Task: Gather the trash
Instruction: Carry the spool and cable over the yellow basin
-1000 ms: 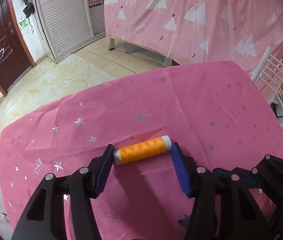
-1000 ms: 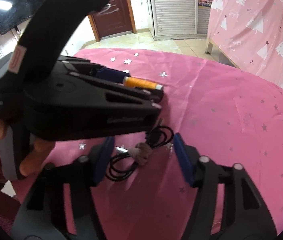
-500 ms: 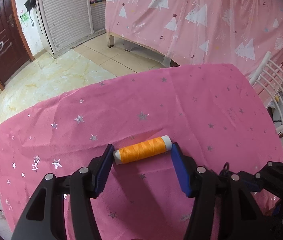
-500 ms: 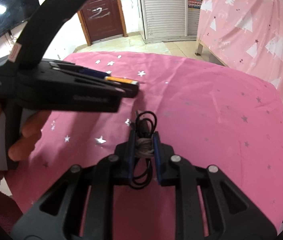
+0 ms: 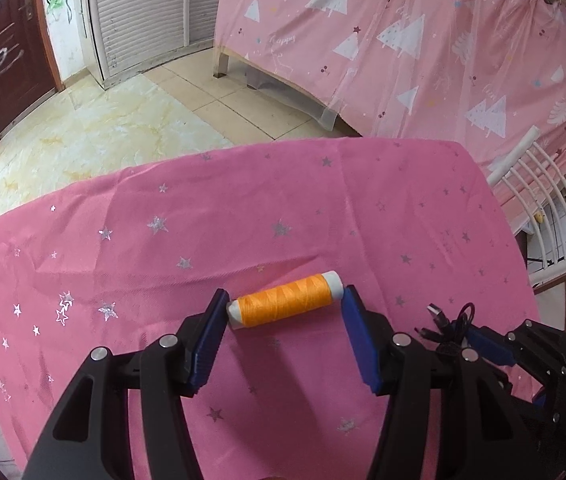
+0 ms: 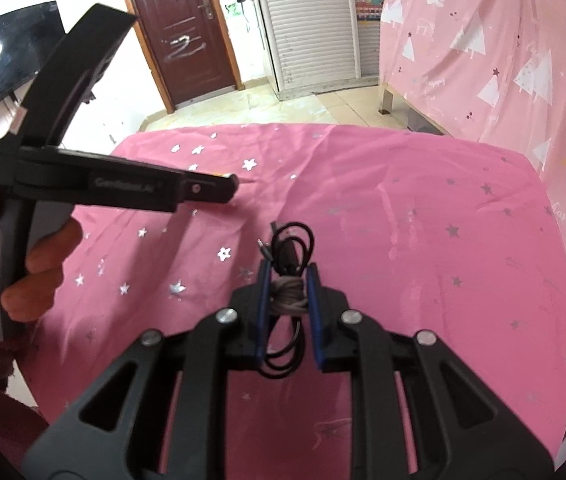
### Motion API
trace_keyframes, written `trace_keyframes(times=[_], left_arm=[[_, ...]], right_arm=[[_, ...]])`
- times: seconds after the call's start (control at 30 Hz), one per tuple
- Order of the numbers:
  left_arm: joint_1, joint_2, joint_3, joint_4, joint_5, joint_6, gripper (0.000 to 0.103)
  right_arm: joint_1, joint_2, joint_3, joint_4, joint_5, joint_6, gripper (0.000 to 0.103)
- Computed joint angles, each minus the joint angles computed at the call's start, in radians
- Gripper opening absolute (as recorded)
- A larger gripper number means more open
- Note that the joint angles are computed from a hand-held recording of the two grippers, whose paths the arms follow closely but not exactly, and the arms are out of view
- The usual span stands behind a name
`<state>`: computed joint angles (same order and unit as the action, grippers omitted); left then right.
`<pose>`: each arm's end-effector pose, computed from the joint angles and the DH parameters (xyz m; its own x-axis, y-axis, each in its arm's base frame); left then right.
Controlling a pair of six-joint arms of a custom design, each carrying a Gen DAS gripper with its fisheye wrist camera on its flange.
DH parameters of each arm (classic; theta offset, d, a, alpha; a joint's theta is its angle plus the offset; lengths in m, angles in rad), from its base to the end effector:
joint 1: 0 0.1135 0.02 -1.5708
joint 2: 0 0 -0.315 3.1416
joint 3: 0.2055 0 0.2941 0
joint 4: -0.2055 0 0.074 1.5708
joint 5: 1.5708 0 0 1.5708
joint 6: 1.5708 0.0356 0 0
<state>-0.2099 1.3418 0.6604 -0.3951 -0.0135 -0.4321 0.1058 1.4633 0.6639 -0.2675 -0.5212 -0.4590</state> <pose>0.2563 -0.0541 0.1891 -0.8665 -0.2435 -0.4358 -0.1770 0.9661 -0.1879 0.2771 0.0473 0.1703 -0.6342 -0.4537 -0.6261 -0.6822 0.7094 0.1770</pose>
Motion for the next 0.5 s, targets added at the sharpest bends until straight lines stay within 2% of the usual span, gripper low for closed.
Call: trace_keyframes(times=[0.5], left_arm=[[-0.132, -0.006, 0.067, -0.061, -0.111, -0.057, 0.052]], right_arm=[[-0.109, -0.016, 0.02, -0.037, -0.067, -0.039, 0.016]])
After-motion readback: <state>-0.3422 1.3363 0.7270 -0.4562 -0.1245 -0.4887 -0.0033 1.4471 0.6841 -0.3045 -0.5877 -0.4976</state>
